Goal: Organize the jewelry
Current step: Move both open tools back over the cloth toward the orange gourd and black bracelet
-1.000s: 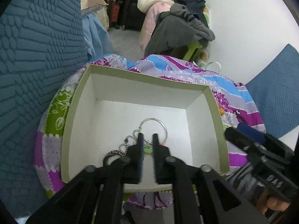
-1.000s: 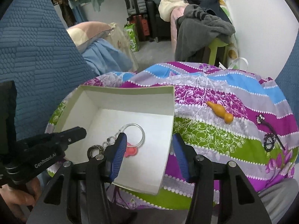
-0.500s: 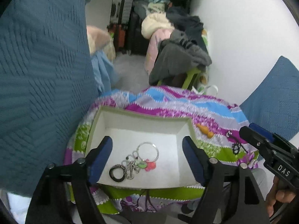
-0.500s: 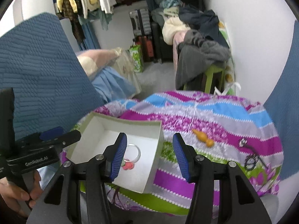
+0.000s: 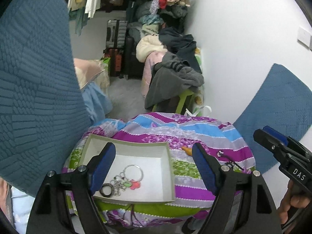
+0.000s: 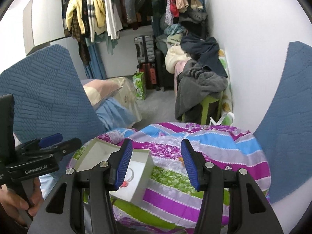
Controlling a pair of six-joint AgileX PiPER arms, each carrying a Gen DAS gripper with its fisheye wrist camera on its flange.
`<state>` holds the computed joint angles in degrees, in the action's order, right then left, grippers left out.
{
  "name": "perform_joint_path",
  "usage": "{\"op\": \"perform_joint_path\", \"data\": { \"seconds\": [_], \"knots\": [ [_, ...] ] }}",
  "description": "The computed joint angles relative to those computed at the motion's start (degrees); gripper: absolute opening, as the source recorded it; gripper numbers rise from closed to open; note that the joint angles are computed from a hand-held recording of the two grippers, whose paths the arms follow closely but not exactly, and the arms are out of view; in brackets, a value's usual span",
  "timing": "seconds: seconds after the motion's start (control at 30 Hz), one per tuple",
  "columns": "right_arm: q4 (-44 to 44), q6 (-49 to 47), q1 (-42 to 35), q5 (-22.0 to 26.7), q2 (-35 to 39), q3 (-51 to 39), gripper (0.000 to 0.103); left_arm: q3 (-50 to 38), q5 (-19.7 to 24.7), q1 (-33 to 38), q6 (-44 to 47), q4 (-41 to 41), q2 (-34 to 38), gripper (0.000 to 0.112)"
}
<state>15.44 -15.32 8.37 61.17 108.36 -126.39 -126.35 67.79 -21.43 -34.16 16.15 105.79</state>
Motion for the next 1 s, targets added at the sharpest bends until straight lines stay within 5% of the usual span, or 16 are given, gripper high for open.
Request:
{"op": "perform_joint_path", "data": {
  "seconds": [0.4,0.73,1.0],
  "knots": [
    [4.5,-6.7,-9.6,-6.2,-7.2,13.7,0.05,-10.4,0.9,-8.9,-2.8,5.4,7.4,0.081],
    [10.6,-13.8,-19.4,-16.2,-13.3,32.5,0.05,-6.4,-4.0,-10.0,-2.7,-2.2,11.1,0.081],
    [15.2,-19.3,-24.9,-19.3,-11.3,41.2,0.05,-8.6,-6.1,-10.6,-2.0,-8.5,19.1,0.079]
  ]
}}
